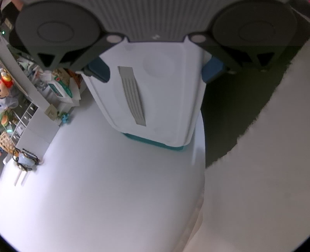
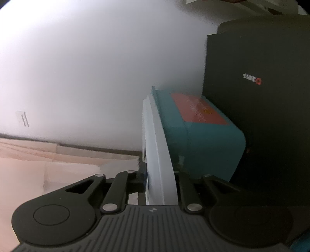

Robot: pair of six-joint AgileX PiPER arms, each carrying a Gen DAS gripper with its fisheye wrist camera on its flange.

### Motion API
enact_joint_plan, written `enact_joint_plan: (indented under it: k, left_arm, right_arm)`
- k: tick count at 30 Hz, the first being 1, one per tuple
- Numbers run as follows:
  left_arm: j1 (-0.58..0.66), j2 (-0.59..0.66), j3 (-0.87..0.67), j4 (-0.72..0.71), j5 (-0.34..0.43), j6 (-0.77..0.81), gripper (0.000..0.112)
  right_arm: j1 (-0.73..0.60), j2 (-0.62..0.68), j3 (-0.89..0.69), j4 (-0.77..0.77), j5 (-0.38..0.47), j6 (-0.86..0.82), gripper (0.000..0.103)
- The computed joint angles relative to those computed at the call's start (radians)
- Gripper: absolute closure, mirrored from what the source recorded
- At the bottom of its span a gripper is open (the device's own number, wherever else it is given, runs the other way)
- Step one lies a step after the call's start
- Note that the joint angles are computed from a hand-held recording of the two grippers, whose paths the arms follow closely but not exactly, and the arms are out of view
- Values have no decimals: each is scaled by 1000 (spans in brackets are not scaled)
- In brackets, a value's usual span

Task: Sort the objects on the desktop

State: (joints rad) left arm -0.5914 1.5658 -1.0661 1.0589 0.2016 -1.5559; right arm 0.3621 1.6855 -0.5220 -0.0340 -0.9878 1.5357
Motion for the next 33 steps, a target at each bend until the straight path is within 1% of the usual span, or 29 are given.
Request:
enact_joint_plan:
  k: [1,2,3,4,6,15,20,23,24,26,28,29,30,31,33]
  left_arm:
    - [0,3,-1,1,-2,-2,10]
    - [1,6,-1,0,-4,-3,10]
    - [1,8,0,7,-7,-11,10]
    - [0,9,3,30,-8,-33,10]
    - [-3,6,11,62,-5,-60,10]
    - [-1,0,21,65,-4,-50,10]
    - [0,-10,37,102,-8,-83,10]
    - [7,-21,50,100,-20,-85,10]
    - [10,-19,46,77,-22,-62,10]
    - [12,9,6,-12,-16,24,10]
    - [13,17,1,-35,-16,46,10]
    - [12,23,-3,-53,-14,66,10]
    - [12,27,-6,-67,-14,80,10]
    - [12,31,-8,-68,-15,82,10]
    - [11,37,-14,-63,-12,81,10]
  right_arm:
    - [-5,3,4,-4,-11,6,77]
    - [-10,3,7,-14,-18,11,73]
    - [-16,3,10,-23,-26,16,65]
    - [-20,2,12,-31,-31,19,61]
    - [-21,-5,14,-38,-30,9,57]
    - [-17,-51,62,-49,-9,2,56]
    - [-14,-70,63,-52,13,-3,55]
    - [-14,-74,62,-49,20,-7,55]
    - [-15,-73,62,-51,18,-5,55]
    - [-14,-72,61,-53,24,-10,52]
    - [-13,-69,56,-51,31,-14,44]
    - [-11,-64,56,-45,27,-20,40]
    - [-8,-58,57,-37,16,-27,35]
    - [-6,-54,57,-32,11,-32,32]
    - [-8,-44,56,-32,1,-37,32]
